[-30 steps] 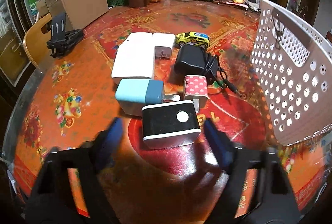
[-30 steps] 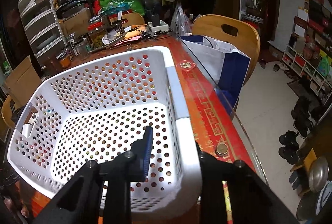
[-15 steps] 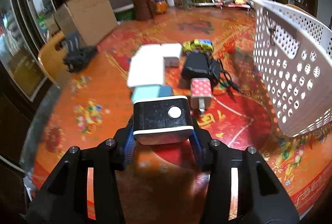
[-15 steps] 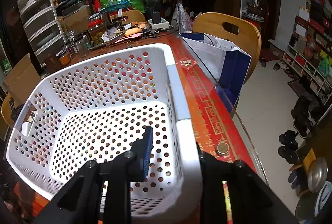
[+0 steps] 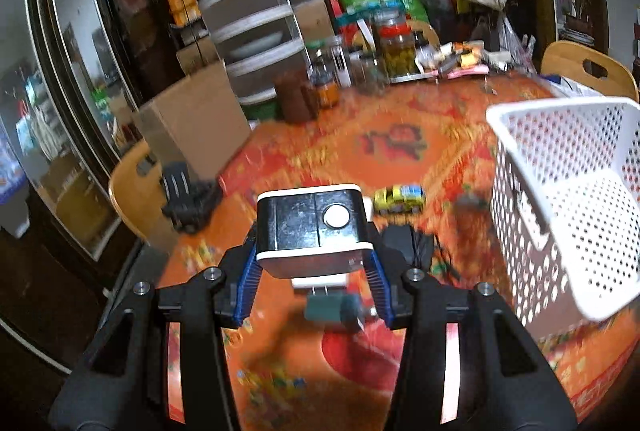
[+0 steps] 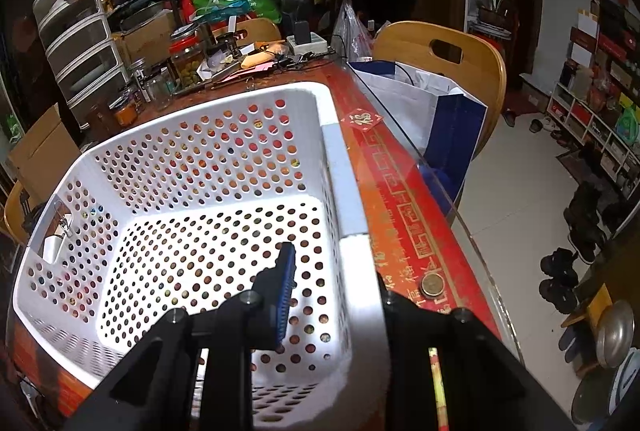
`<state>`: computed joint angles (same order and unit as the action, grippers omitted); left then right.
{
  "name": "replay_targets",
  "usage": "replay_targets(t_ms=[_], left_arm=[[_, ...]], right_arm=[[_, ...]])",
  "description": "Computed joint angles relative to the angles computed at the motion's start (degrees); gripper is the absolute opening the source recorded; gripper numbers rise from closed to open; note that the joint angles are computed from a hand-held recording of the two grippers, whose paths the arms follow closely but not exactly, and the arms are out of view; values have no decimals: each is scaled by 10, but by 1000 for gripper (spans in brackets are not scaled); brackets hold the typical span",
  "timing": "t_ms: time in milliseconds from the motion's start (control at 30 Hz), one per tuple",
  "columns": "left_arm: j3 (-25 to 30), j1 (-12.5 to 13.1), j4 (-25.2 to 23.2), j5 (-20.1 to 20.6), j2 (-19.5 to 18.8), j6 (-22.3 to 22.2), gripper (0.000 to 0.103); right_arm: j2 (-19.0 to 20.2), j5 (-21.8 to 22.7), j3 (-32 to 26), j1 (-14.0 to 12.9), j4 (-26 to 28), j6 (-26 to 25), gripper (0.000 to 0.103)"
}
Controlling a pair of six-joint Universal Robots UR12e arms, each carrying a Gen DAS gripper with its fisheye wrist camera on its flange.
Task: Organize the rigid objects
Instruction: 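Grasp the black-and-white square device with the left tool while the right tool holds the basket, then carry the device into the basket and open the left tool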
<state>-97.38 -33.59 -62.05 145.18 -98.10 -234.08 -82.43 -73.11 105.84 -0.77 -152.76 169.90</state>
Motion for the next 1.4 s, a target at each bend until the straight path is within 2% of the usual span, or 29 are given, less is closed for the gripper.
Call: replay_targets(t_ms=[133,200,400,533,667,833,1133,1267,1333,1400], left_arm=[[28,2,-6,20,-9,26,44],[43,1,6,20,-17,53,44],[99,-6,63,-2,-59,154,44],[156,-8,69,-43,-102,213,44],[221,-2,15,-100,-148,234,44],[301,9,-77,-185,-200,272,44],[375,19,-212,-245,-251,310,45],[383,19,-235,-248,-259,314,49],[374,24,-223,-261,-253,322,53],[349,25,-174,-256,-238,330,70]], right_arm=[[1,1,-1,0,1,-1,21],[2,3,-1,-1,2,2,21],[4,-3,-5,2,6,4,21],[7,-6,-8,3,8,9,21],[7,-7,-9,3,10,6,20],[6,-8,-9,3,15,3,20],[5,-9,-8,3,16,1,20],[5,-7,-8,3,17,0,20],[5,-8,-8,3,17,-1,20],[4,-8,-7,3,17,-1,20]])
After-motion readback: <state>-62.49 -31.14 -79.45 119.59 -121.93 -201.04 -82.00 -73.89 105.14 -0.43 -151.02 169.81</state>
